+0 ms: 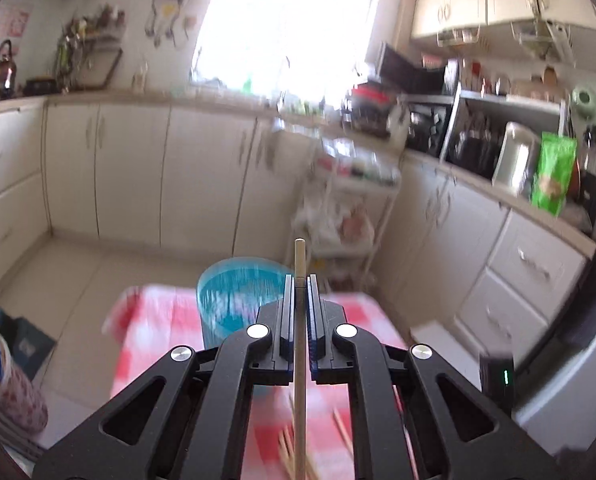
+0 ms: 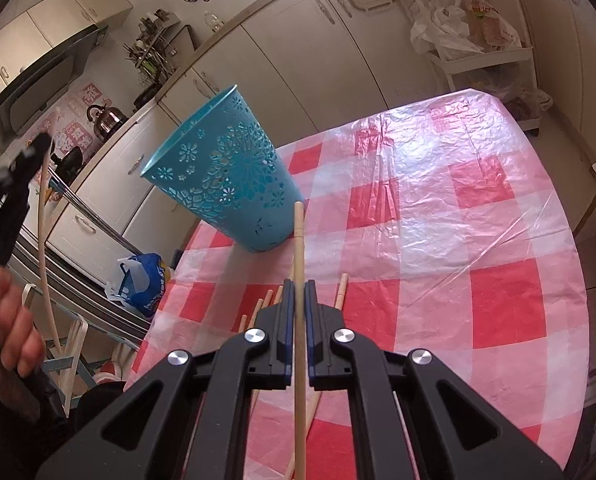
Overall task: Organize utensils
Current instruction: 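Lift the left chopstick over the blue bin and open while right carries its chopstick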
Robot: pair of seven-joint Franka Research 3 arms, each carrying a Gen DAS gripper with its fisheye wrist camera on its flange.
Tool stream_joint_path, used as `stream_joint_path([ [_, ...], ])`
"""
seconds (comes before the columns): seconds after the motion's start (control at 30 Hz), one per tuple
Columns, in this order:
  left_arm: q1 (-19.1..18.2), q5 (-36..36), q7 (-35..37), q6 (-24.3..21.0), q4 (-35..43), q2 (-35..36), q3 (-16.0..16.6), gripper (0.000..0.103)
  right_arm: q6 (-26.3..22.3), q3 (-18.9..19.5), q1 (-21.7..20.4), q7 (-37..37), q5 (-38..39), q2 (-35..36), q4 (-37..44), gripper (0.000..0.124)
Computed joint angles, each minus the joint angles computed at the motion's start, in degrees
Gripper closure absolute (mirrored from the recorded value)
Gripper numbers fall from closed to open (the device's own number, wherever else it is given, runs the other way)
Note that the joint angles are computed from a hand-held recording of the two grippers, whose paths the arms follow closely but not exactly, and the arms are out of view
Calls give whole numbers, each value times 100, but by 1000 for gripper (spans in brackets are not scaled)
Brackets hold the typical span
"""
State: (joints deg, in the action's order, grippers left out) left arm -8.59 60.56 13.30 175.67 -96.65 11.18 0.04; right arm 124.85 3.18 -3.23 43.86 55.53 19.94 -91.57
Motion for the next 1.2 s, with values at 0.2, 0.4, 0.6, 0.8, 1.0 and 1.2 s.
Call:
stream_joint_path([
  [0.2,-441,1277,-1706,-249,2146,1266,756,98,120,46,-3,-277,220,-76,-93,118],
  [0.4,-584,1441,-1738,-1040,3740,2381,1017,98,135,47,19,-391,332,-107,-115,118],
  [0.6,-645,712,-1188,-1348,3917,2797,1140,98,166,49,6,-482,520,-145,-115,118],
  [0.8,-893,1087,-1598,-1379,3334,2616,1395,98,272,47,44,-624,638,-213,-163,118],
  [1.0,-660,786,-1015,-1432,2969,2443,1028,98,371,47,54,-647,740,-206,-151,118],
  [1.2,-573,598,-713,-1355,2540,2211,921,98,459,72,66,-885,964,-298,-264,118],
])
